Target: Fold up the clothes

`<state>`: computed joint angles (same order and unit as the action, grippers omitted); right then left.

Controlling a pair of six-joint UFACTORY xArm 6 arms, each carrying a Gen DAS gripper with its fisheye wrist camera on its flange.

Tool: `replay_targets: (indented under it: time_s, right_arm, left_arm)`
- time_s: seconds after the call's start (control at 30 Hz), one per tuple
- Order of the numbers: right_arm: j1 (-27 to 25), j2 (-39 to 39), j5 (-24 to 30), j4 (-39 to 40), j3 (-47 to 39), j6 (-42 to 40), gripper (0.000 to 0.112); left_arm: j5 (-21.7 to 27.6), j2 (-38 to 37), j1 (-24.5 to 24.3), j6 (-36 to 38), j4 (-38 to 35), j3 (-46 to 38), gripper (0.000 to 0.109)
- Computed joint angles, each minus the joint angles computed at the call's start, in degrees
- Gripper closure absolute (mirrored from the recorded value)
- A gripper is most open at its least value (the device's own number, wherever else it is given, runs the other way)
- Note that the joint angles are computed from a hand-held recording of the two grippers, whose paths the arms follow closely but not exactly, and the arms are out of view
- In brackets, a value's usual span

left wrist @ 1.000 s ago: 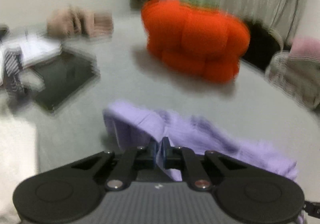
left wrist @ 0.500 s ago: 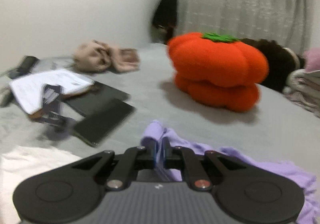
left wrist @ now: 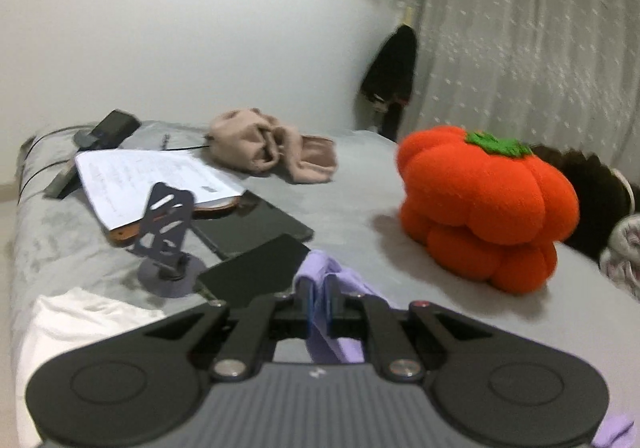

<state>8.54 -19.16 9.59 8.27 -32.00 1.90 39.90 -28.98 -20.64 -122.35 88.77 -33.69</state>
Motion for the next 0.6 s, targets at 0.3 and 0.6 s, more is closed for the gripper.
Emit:
replay_targets:
  time_s: [0.3,0.6]
  right_arm:
    - [0.53,1.04,2.26,5.77,-0.37,-5.28,0.054]
    - [2.68,3.89,-2.91,6.53,-0.25,-8.02,0.106]
  left_arm:
    - [0.78,-1.90,1.33,-6.45,3.46,1.13,0.104]
    - [-2.68,-2.06,3.24,-7.59,4.62,1.26,0.104]
